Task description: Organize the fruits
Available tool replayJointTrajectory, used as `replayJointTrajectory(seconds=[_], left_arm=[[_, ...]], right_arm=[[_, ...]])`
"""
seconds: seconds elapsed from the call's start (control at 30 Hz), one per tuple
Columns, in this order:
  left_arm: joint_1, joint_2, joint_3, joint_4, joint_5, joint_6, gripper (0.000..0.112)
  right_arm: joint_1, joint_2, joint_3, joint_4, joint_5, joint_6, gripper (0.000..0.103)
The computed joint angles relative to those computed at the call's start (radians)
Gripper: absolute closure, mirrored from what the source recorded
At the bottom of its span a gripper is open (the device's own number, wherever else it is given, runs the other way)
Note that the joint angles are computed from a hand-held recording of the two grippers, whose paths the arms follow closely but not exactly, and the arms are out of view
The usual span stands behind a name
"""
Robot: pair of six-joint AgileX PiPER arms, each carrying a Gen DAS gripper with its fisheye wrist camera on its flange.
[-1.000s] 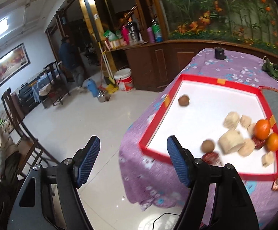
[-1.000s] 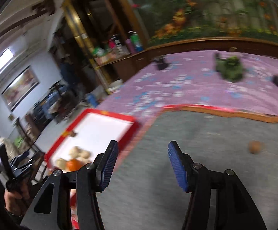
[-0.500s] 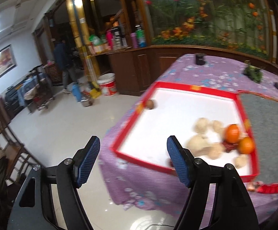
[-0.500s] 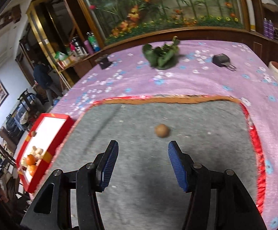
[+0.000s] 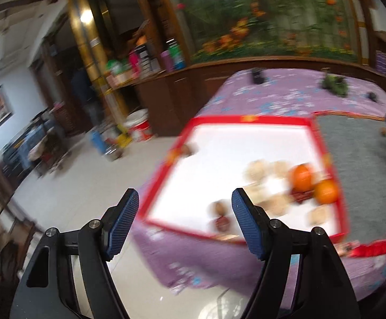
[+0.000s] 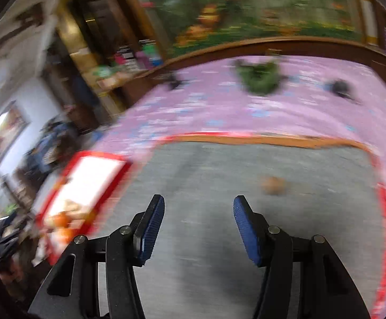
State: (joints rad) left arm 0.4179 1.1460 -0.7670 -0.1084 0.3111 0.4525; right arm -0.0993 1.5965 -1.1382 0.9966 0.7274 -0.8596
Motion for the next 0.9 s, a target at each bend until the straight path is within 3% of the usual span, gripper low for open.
replayJointTrajectory(seconds=[0.2,0.4,0.47,0.67,0.77,0.83,0.87,0.9], left_arm=[[0.243,0.024,0.015,-0.288,0.02,0.328,0.04],[0.366,0.02,0.06,-0.632,0.09,0.722,0.04],[0.381,0.03,0.06,-0.685,0.109,0.777,0.04],[0.431,0.08,0.042,-0.768,0.164,0.851,0.04],[0.436,0.096,0.038,-0.776,0.171,0.863,0.04],[0.438,0.098,0.037,-0.778,0.172,0.863,0.04],[0.439,0.099,0.036,-0.781,0.175,0.863,0.04],[0.437,0.103,0.033,-0.779,0.178,0.858,0.04]], right_arm=[[0.369,0.064,-0.18,-0.041,0.057,0.033,0.047],[0.689,0.207,-0.355,-0.343,-0.057,0.223,0.048],[0.735,0.271,-0.415,-0.462,-0.071,0.324,0.048],[0.773,0.401,-0.538,-0.553,-0.057,0.405,0.048],[0.772,0.473,-0.652,-0.585,0.05,0.447,0.051],[0.8,0.482,-0.676,-0.67,0.066,0.484,0.051],[0.806,0.477,-0.671,-0.684,0.056,0.497,0.055],[0.807,0.473,-0.663,-0.687,0.042,0.503,0.065]])
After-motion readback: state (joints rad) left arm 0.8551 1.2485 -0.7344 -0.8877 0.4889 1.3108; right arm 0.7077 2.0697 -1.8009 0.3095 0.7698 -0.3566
